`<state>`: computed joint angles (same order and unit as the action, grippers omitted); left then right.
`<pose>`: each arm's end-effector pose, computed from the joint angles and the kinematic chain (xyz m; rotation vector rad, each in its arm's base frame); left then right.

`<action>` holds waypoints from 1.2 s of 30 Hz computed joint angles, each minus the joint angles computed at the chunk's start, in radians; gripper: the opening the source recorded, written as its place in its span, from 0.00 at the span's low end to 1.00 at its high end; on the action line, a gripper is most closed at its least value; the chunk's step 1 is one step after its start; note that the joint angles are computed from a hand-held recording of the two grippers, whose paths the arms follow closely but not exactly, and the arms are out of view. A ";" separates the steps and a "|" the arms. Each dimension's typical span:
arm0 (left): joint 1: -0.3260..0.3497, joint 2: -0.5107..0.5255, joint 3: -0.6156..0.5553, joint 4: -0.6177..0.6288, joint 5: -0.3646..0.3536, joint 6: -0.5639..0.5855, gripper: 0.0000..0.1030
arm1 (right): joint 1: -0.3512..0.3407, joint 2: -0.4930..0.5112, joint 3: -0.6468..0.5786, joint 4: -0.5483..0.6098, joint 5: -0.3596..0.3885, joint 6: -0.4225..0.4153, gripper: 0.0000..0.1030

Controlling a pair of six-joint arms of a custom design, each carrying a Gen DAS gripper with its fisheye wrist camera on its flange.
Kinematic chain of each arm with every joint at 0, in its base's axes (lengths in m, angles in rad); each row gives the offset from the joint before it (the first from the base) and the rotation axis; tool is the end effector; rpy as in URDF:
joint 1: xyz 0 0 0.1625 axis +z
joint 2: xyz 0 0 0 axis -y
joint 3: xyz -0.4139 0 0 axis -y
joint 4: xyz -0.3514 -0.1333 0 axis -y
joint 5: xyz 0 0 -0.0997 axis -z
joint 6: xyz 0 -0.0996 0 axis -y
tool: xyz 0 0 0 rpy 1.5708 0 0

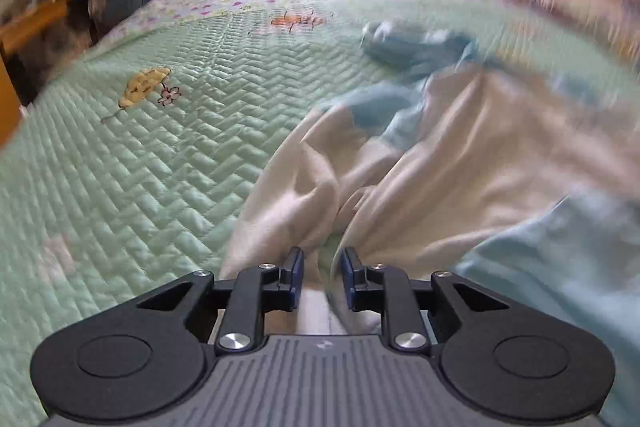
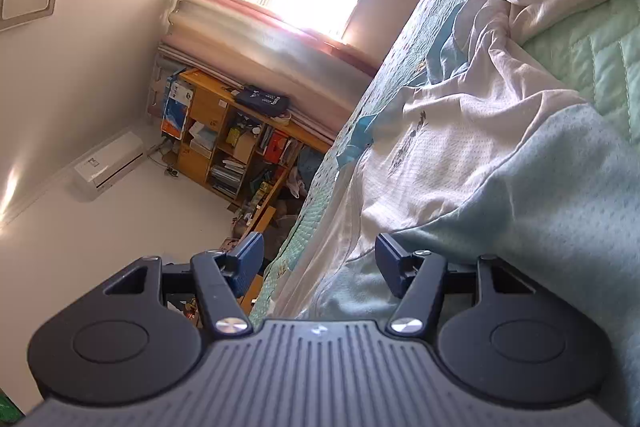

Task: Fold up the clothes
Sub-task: 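Lower both open grippers onto the white side panel of the jacket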

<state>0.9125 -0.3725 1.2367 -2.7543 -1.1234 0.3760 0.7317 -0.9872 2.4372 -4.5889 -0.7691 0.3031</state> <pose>-0.3110 -0.6905 -0.0081 1.2481 2.3943 -0.5165 -0.1161 -0.3796 0.2586 0.3577 2.0686 -2.0766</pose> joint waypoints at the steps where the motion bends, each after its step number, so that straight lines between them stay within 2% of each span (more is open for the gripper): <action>1: -0.001 -0.009 0.006 -0.012 -0.040 -0.018 0.23 | 0.001 0.000 -0.001 0.000 -0.001 0.000 0.62; 4: -0.008 0.000 -0.016 -0.008 -0.175 -0.053 0.36 | 0.008 -0.001 -0.003 0.005 -0.010 -0.005 0.62; 5: -0.016 0.013 -0.028 -0.011 -0.179 -0.049 0.44 | 0.000 -0.002 0.007 -0.002 -0.002 -0.007 0.62; 8: -0.037 0.093 -0.114 0.004 -0.095 0.019 0.65 | -0.010 -0.004 0.011 -0.006 0.011 -0.005 0.62; 9: -0.041 0.129 -0.161 0.033 -0.036 0.043 0.68 | -0.013 -0.004 0.013 -0.007 0.014 -0.007 0.62; 10: -0.042 0.172 -0.226 0.084 0.061 0.051 0.69 | -0.013 -0.004 0.014 -0.007 0.014 -0.009 0.62; 11: -0.035 0.205 -0.279 0.117 0.117 0.052 0.72 | -0.017 -0.003 0.016 -0.009 0.017 -0.010 0.62; 12: -0.030 0.207 -0.294 0.113 0.131 0.011 0.76 | -0.018 -0.003 0.016 -0.009 0.018 -0.012 0.62; 14: -0.014 0.203 -0.309 0.085 0.123 -0.050 0.74 | -0.017 -0.004 0.019 -0.008 0.015 -0.018 0.62; 16: -0.018 0.177 -0.261 -0.021 0.133 -0.050 0.73 | -0.012 -0.008 0.019 0.002 0.008 -0.030 0.62; 18: -0.020 0.146 -0.219 -0.060 0.108 -0.071 0.72 | -0.008 -0.011 0.020 0.012 0.000 -0.041 0.62; 21: -0.005 0.104 -0.213 0.027 -0.066 -0.158 0.71 | -0.009 -0.010 0.019 0.009 0.003 -0.039 0.62; 24: -0.020 0.122 -0.225 0.056 -0.107 -0.133 0.72 | -0.011 -0.009 0.019 0.006 0.005 -0.037 0.62; 27: -0.024 0.180 -0.319 0.225 -0.171 -0.103 0.72 | -0.009 -0.007 0.024 -0.003 0.004 -0.032 0.62; 28: -0.028 0.210 -0.362 0.274 -0.156 -0.083 0.72 | -0.008 -0.007 0.024 -0.002 0.003 -0.032 0.62; 30: -0.045 0.264 -0.400 0.246 -0.019 -0.036 0.65 | -0.010 -0.007 0.024 -0.002 0.006 -0.033 0.62; 33: -0.037 0.299 -0.446 0.157 0.103 -0.125 0.68 | -0.013 -0.006 0.026 -0.006 0.009 -0.032 0.62; 34: -0.033 0.307 -0.465 0.140 0.125 -0.160 0.66 | -0.012 -0.005 0.027 -0.008 0.008 -0.031 0.62; 36: -0.031 0.290 -0.464 0.143 0.073 -0.206 0.65 | -0.013 -0.005 0.026 -0.008 0.009 -0.029 0.62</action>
